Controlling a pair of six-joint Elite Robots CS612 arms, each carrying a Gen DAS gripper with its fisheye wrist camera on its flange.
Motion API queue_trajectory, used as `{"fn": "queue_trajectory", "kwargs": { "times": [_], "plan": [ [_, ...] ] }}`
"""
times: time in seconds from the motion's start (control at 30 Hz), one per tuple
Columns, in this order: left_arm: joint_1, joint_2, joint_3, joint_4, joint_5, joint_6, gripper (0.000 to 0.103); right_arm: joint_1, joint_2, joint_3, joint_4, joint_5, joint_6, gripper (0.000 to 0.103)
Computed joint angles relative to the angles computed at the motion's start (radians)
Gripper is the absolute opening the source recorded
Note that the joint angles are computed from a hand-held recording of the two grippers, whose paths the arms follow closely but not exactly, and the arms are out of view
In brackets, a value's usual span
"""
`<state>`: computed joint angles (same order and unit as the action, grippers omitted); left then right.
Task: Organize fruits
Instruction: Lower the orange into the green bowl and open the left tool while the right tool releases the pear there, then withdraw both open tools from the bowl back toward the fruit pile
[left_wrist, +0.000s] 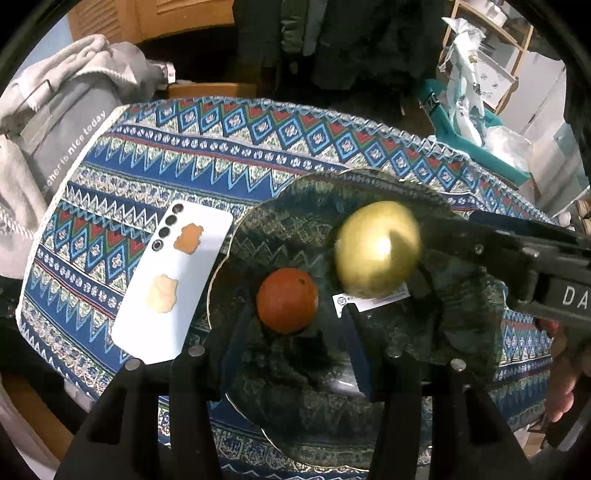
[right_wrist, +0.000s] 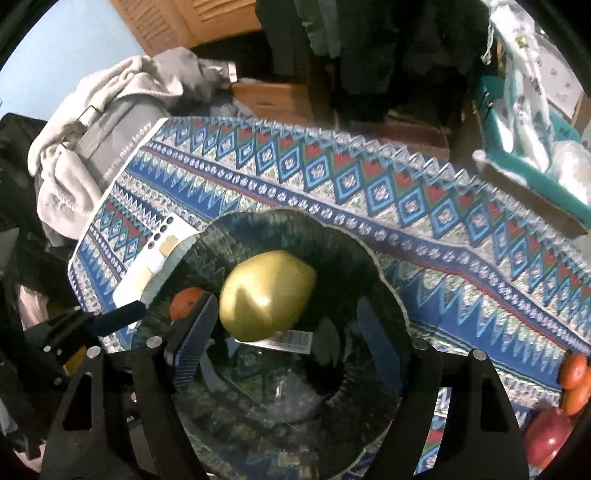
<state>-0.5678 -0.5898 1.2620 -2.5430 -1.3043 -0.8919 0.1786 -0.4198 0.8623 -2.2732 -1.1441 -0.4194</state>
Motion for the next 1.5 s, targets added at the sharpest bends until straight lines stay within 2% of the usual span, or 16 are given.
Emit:
{"fn": "queue_trajectory", "kwargs": {
  "times": [0.07, 0.27, 0.53, 0.8, 1.07, 1.23, 1.5],
  "plan": [
    [-0.004, -0.006, 0.003, -0.005, 0.017, 0.003, 0.06, 0.0, -0.011, 0.016, -0.026, -0.01, -0.001, 0.079],
    [-0.014, -0.028, 0.018, -0.031, 0.047, 0.016, 0.061, -0.004, -0.052, 0.076, -0.118, -0.051, 0.008, 0.079],
    [-0.031, -0.058, 0.036, -0.041, 0.102, 0.032, 0.069, -0.019, -0.109, 0.157, -0.22, -0.054, 0.002, 0.079],
    [-0.049, -0.072, 0.03, -0.064, 0.119, 0.071, 0.075, -0.044, -0.162, 0.227, -0.273, -0.026, 0.018, 0.08],
    [-0.066, -0.076, 0.009, -0.09, 0.113, 0.124, 0.076, -0.072, -0.21, 0.291, -0.334, -0.034, 0.033, 0.082],
    [-0.078, -0.077, -0.007, -0.111, 0.125, 0.157, 0.079, -0.088, -0.23, 0.321, -0.374, -0.034, 0.037, 0.083],
    [-0.088, -0.062, -0.048, -0.106, 0.117, 0.186, 0.08, -0.117, -0.251, 0.352, -0.403, -0.025, 0.048, 0.085]
  ]
}}
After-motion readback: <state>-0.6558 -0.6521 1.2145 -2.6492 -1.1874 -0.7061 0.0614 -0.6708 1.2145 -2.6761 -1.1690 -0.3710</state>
